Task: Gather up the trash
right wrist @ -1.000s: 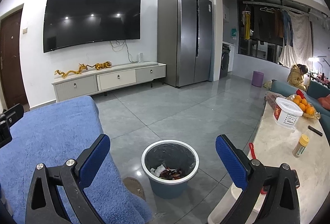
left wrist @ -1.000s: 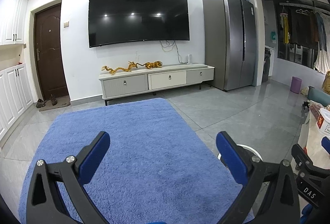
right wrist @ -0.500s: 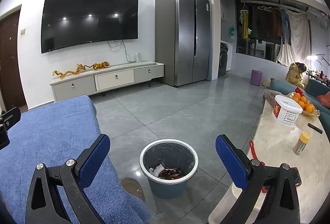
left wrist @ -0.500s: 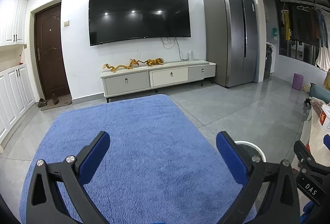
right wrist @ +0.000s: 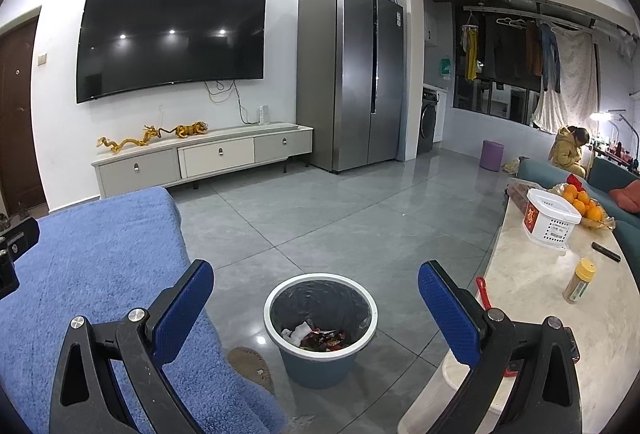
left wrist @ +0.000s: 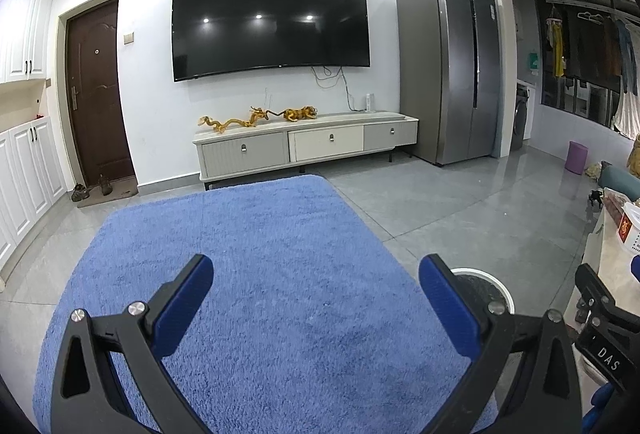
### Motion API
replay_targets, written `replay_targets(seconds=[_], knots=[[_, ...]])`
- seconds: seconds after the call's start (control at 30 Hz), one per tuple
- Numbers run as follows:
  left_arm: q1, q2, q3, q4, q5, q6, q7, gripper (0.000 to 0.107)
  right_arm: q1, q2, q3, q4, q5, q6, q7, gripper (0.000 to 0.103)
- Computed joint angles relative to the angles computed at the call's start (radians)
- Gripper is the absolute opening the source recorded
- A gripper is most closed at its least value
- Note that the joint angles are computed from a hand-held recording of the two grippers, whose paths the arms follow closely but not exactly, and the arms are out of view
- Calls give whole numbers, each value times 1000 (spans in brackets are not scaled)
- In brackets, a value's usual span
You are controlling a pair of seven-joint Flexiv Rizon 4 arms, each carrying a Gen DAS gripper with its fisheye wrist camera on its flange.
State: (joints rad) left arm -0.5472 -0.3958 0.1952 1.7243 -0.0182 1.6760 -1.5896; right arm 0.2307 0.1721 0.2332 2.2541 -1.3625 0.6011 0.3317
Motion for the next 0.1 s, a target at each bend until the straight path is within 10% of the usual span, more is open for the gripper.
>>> replay_targets(seconds=[0.1], knots=[[10, 5, -12, 8, 0, 0, 3, 103, 0, 0, 0, 1, 1, 3, -1, 103]])
